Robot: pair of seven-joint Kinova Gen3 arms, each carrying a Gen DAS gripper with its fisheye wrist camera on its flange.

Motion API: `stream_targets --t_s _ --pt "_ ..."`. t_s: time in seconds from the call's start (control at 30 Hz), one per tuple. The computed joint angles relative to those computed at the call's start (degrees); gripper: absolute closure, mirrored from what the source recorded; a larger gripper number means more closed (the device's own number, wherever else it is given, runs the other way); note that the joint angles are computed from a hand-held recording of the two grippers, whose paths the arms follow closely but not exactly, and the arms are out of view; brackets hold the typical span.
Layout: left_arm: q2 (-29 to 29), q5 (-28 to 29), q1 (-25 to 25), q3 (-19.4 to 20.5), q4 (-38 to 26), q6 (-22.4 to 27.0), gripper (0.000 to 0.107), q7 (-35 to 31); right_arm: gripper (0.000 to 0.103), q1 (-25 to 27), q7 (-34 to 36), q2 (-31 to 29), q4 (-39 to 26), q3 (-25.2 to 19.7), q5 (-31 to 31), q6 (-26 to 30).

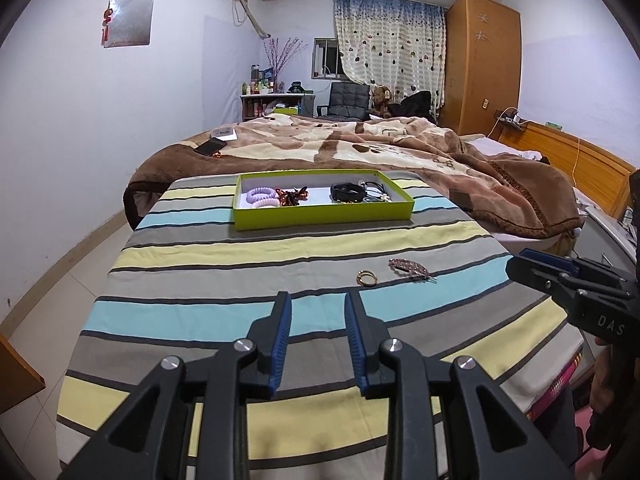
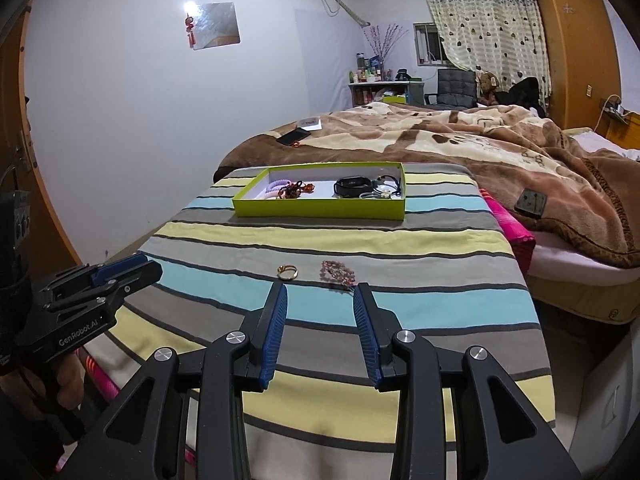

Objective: Organize jewelry
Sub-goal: 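Move both tools back toward the gold ring and pink hairpin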

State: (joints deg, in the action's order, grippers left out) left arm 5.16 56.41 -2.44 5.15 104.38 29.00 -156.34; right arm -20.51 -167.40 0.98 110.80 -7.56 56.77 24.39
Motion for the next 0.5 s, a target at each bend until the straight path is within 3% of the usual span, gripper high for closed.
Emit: stream_targets --t_s 0.27,0.5 --pt "1.1 -1.7 0.7 0.6 -1.1 -0.1 0.078 1.5 0.067 0.4 1.5 0.0 0.6 0.2 -1.1 -0.8" --pt "2.6 -3.1 0.9 1.9 -2.7 -0.7 0.07 3.0 0.067 1.4 9.1 1.4 -0.9 1.4 -6.8 -2.0"
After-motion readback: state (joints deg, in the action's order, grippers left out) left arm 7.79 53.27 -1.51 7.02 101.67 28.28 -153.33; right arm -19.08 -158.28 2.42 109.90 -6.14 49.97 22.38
